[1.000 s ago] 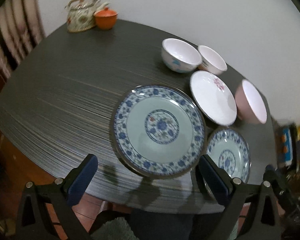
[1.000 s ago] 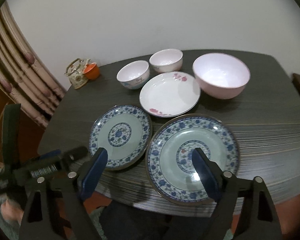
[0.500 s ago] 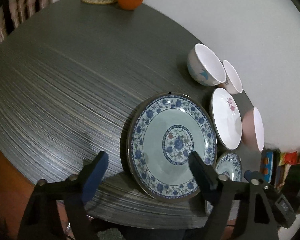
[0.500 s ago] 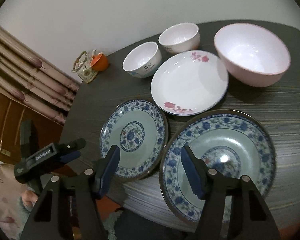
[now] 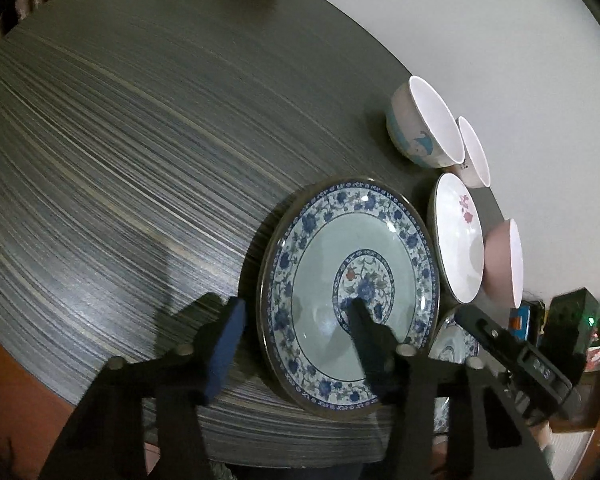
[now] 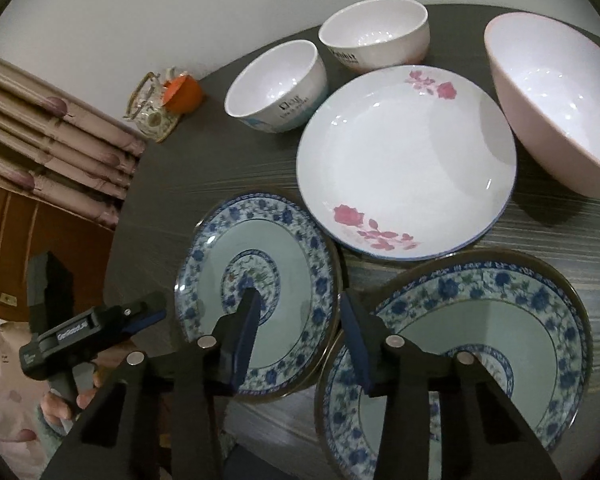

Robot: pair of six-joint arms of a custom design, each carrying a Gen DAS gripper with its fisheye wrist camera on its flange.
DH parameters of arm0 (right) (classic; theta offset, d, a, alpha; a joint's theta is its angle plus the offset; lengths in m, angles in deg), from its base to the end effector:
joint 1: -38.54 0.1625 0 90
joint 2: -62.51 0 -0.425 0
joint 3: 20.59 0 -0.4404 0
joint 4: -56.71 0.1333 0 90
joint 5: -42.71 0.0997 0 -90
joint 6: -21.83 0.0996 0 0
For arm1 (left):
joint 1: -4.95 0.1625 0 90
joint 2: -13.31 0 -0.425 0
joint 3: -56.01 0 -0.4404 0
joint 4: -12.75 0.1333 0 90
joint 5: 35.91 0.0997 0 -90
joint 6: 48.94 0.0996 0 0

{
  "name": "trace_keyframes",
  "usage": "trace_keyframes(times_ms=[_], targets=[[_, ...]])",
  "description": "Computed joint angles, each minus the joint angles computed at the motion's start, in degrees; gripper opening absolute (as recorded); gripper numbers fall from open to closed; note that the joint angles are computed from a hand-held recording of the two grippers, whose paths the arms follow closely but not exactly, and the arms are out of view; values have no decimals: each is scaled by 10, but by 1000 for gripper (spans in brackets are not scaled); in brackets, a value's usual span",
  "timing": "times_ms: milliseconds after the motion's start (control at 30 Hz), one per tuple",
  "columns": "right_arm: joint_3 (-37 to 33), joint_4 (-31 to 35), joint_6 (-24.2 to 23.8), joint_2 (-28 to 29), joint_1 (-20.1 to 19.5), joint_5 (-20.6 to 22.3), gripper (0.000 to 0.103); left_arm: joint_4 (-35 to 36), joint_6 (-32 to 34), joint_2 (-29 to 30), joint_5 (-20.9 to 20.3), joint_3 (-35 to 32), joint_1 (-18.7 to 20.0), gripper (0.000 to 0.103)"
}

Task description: Organize plates and bowls

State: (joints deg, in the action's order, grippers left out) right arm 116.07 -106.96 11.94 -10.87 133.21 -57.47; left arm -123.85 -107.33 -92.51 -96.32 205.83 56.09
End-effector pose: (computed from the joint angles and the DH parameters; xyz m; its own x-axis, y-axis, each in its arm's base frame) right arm 0.1508 -0.4245 0.0979 -0.9552 -0.2160 0.2022 -0.2478 0.9575 -0.1478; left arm -0.0489 -0.3516 0.1835 -0.8961 -0.3856 -0.2199 -0.2601 0.8575 -0.4439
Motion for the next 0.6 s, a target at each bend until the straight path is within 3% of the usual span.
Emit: trace_keyframes(times_ms=[333, 600], targets=[[-33, 8, -5, 53, -16, -8, 26, -23, 12, 14, -10, 1, 15, 50], [-52, 15, -14, 75, -22, -4, 23, -34, 22, 29, -11, 1, 23, 41]])
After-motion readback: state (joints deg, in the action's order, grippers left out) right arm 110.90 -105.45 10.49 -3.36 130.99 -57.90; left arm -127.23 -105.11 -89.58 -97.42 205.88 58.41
